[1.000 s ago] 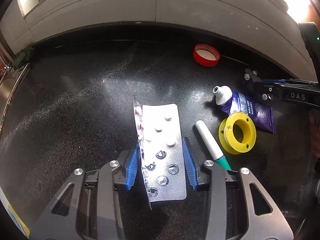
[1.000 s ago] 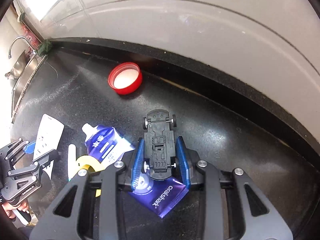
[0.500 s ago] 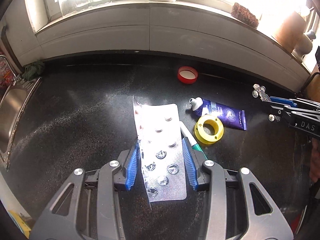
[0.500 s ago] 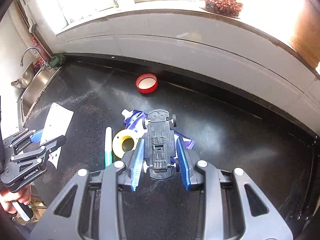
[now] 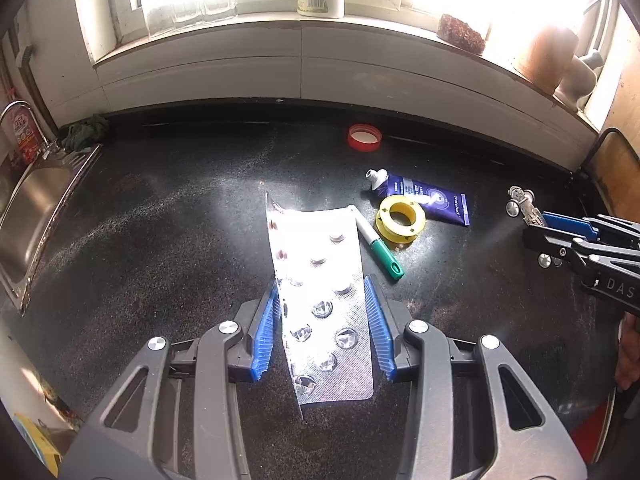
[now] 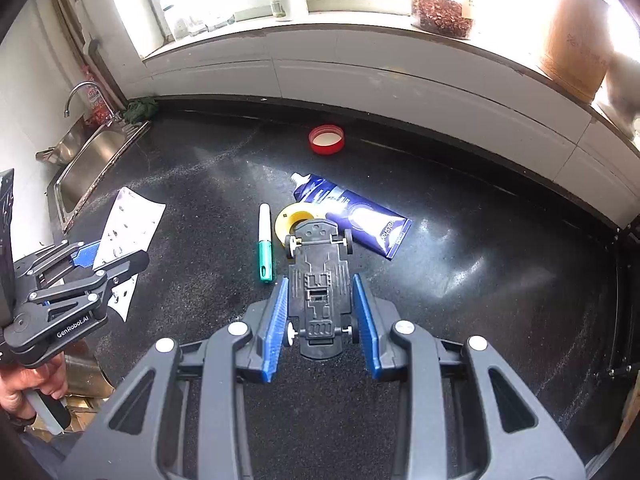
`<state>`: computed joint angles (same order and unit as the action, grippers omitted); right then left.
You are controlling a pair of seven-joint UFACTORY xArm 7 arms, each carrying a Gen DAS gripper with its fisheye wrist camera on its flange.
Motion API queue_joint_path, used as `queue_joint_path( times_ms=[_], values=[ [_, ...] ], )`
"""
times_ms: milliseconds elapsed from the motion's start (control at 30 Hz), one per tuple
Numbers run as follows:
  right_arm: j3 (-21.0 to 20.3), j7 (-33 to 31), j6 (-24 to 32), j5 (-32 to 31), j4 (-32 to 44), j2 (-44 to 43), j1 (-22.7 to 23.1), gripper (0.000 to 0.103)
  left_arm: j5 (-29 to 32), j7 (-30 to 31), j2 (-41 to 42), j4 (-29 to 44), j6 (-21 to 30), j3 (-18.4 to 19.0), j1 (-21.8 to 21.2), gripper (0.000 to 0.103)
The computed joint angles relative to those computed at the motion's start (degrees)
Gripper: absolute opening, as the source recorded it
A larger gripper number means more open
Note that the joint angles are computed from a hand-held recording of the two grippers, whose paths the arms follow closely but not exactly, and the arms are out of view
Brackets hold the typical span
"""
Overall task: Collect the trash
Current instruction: 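Carry the blister pack and toy car over the floor bin and open both grippers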
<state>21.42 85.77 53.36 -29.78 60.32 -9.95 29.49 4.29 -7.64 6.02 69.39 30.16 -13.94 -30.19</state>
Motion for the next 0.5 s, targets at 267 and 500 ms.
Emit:
queue_joint_path(
  times_ms=[267,500],
  values=[
    [-0.5,-3.7,-0.5,-3.5,10.0,8.8,2.4,0.033,1.1,-3.1,-7.3,-7.0,-1.7,1.6,3.0,0.041],
    [-3.7,-15.3,-3.3,-5.5,33.0,28.1,8.8,0.033,2.6,-7.7,-18.0,-16.6,-1.5,4.0,10.3,0.041]
  ],
)
